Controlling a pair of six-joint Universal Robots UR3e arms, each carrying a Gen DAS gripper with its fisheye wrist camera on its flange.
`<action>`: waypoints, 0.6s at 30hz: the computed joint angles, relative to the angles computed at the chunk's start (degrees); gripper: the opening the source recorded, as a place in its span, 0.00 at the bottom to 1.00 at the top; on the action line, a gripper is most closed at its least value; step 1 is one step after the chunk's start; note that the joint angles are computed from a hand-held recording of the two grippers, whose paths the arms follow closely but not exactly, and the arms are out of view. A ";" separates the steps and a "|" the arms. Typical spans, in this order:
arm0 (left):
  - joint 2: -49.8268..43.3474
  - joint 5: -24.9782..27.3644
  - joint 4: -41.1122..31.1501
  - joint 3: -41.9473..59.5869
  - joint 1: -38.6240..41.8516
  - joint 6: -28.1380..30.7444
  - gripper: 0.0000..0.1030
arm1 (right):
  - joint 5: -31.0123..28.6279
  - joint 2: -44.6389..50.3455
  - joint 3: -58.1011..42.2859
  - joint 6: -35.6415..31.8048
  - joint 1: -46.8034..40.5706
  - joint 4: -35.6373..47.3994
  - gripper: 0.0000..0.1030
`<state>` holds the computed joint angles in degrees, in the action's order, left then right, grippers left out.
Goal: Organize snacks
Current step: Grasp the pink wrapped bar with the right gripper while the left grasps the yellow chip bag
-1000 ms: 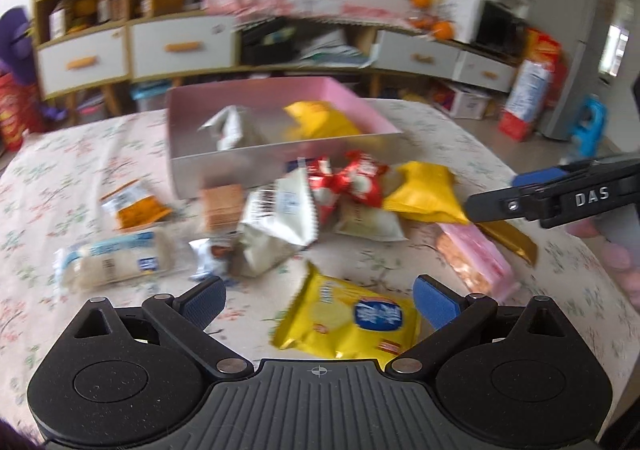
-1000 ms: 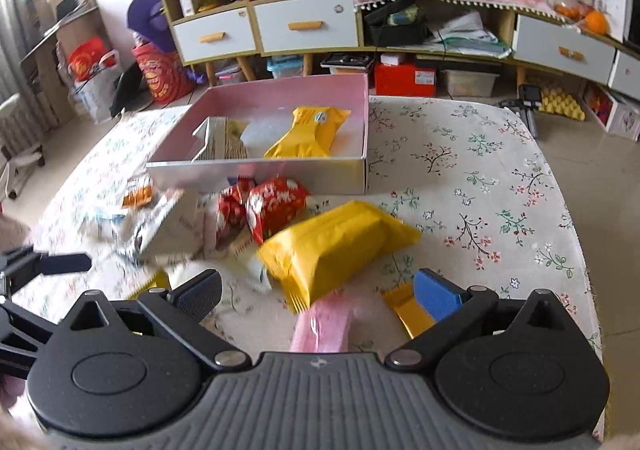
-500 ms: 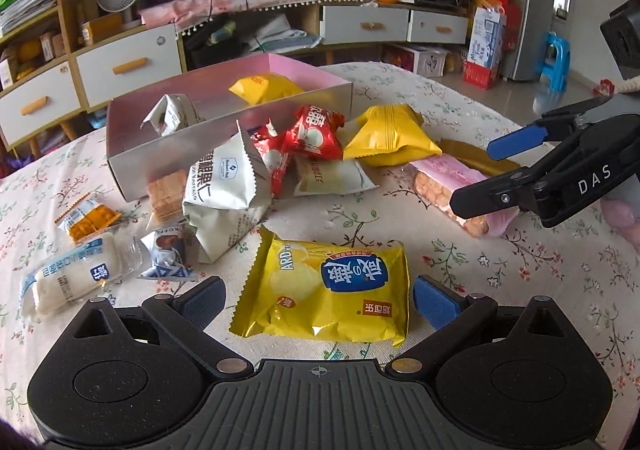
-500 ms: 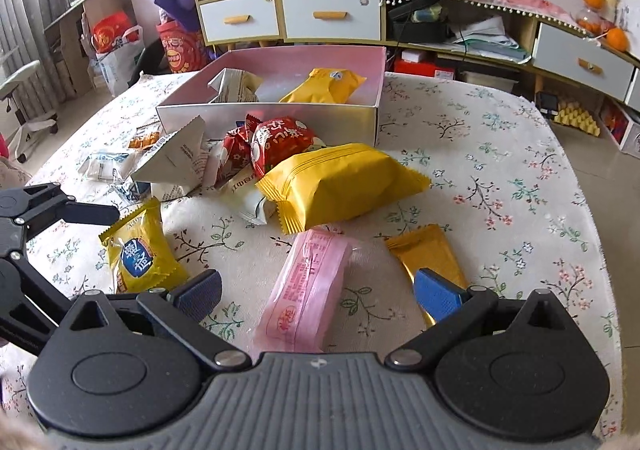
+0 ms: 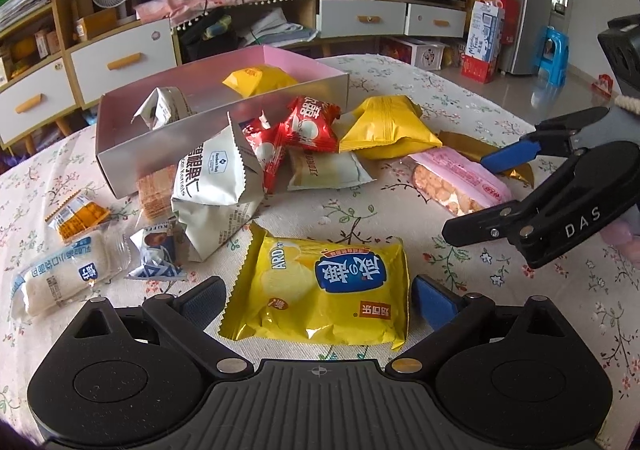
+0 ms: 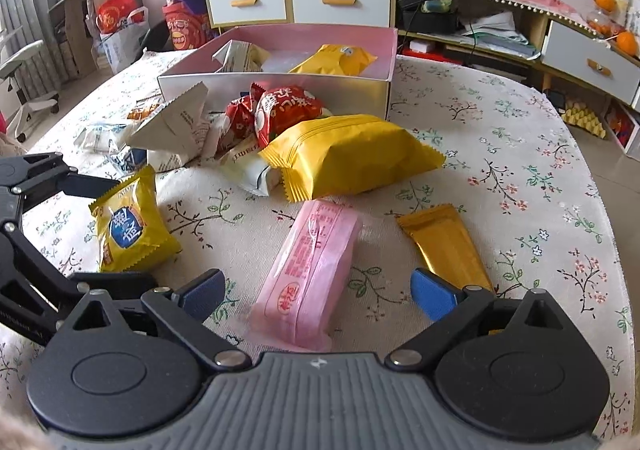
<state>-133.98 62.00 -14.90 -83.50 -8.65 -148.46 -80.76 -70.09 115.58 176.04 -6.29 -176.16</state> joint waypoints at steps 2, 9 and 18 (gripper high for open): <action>-0.10 -0.03 -0.46 0.46 0.01 -0.21 0.95 | -0.02 -0.17 0.10 -0.19 0.18 0.18 0.90; 0.40 -1.01 0.01 -0.23 0.22 0.24 0.80 | 0.10 -0.30 -0.33 -1.18 0.51 0.71 0.74; 1.17 -1.29 0.98 -1.30 0.16 0.70 0.73 | -0.43 -0.33 -1.13 -2.43 0.56 0.81 0.31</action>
<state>-132.82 60.71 -13.93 -84.80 -8.49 -147.76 -81.18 -70.42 114.45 173.61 -5.73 -175.35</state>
